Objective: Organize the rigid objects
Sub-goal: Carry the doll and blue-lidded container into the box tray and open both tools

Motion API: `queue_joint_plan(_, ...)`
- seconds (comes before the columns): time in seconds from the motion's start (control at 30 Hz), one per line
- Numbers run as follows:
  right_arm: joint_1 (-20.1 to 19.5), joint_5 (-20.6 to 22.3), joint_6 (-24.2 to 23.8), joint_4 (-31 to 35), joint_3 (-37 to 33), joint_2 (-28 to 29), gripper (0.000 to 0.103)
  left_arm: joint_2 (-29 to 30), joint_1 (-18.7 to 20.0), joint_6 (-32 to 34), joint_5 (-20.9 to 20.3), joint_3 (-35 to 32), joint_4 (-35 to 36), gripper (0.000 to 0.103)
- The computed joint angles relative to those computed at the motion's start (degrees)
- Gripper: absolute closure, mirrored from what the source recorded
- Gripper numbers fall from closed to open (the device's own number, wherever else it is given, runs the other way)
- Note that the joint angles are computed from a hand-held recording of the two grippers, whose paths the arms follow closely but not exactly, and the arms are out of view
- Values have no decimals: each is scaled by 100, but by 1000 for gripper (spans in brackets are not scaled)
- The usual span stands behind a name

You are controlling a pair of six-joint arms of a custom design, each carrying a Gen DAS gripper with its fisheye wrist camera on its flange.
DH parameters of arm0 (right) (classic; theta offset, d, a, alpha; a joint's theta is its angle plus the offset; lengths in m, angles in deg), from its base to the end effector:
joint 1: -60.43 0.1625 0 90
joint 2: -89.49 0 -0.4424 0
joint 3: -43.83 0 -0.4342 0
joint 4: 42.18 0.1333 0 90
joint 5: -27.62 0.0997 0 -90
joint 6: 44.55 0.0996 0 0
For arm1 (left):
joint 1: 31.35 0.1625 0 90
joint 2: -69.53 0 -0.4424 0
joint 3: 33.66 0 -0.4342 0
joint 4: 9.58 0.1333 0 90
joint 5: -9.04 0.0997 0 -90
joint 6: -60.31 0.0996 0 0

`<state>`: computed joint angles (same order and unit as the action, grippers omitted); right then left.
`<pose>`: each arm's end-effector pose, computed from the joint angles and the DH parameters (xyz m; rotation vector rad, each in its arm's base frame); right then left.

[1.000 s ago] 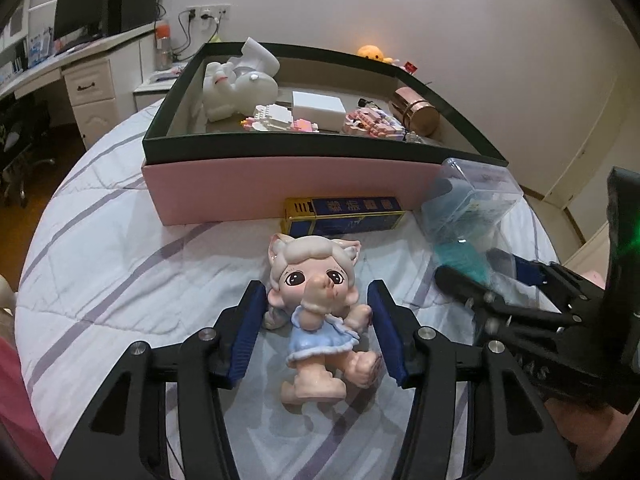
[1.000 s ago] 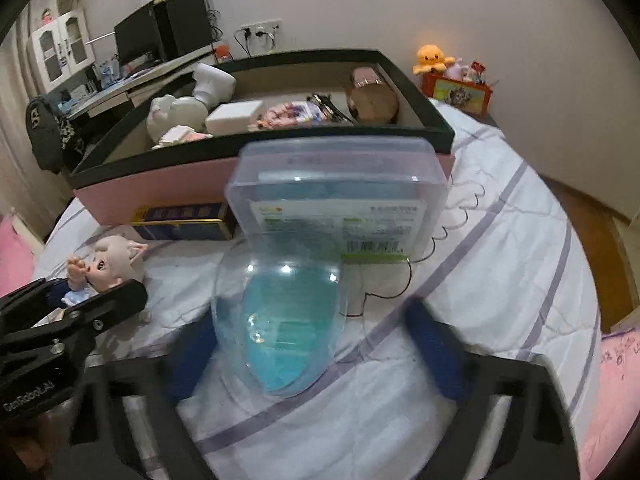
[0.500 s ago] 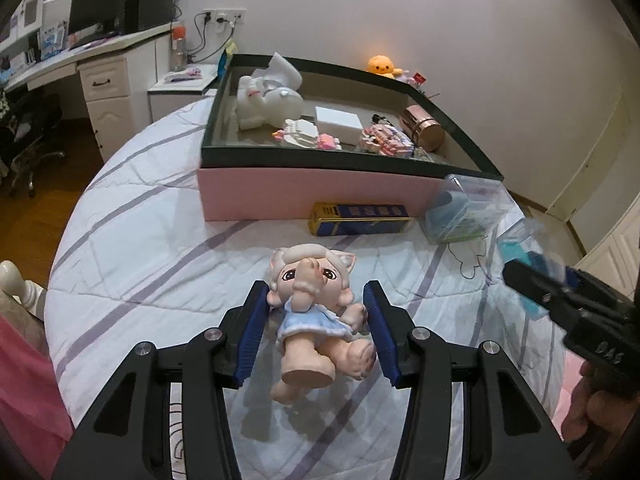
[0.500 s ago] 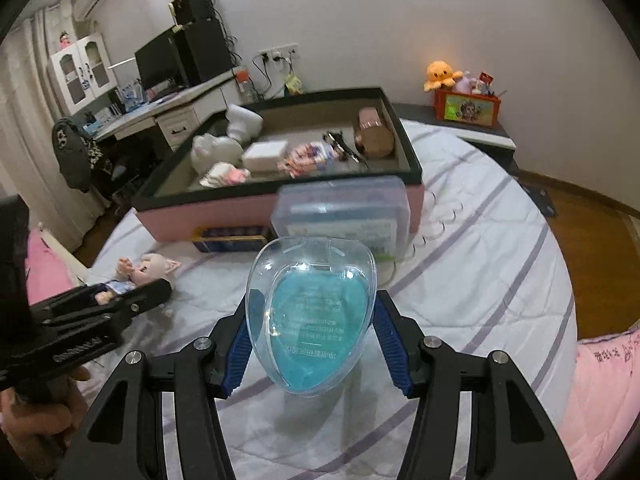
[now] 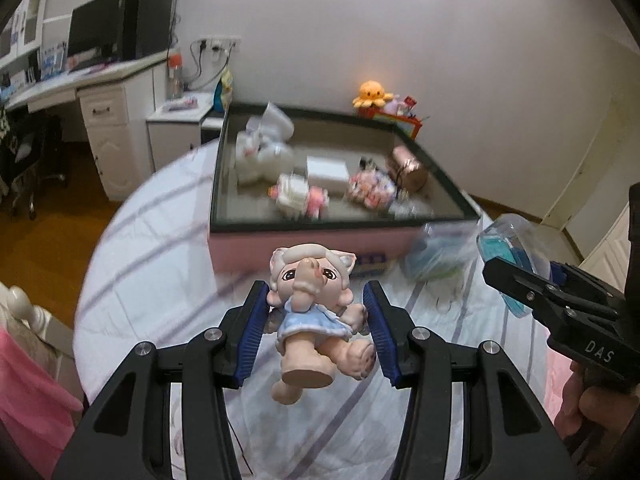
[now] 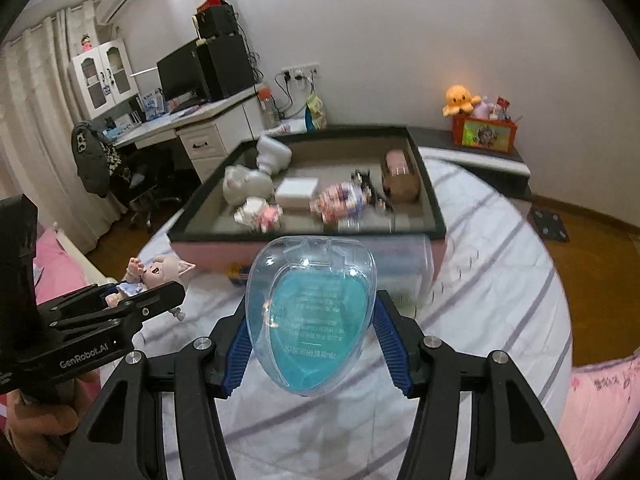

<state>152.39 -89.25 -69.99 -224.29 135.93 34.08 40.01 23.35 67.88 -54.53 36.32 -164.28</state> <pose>0.1132 -0.7256 0.2989 0.2636 -2.2962 1.0678 -0.3421 -0.7905 0.0583 0.8623 2.5700 -0.7168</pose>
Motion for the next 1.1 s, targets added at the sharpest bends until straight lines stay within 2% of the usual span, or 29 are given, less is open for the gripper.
queue_joint_plan(0.2,122,76,-382,70,-671,221,45,250,-66,323,-26,-683,-70,54)
queue_joint_plan(0.47,77,209,-325,656,-1740,678,45,881,-62,484,6,-1986,253,54)
queue_joint_plan(0.63,-8,143,-245,1033,-2308,967,45,1375,-28,508,39,-2877,598,53)
queue_joint_plan(0.97,-206,-63,-18,2086,-3568,1689,45,2658,113,348,42,-5072,2019,53)
queue_joint_plan(1.1,-258,-154,61,2350,-3817,1852,45,3394,160,282,50,-6434,2838,53)
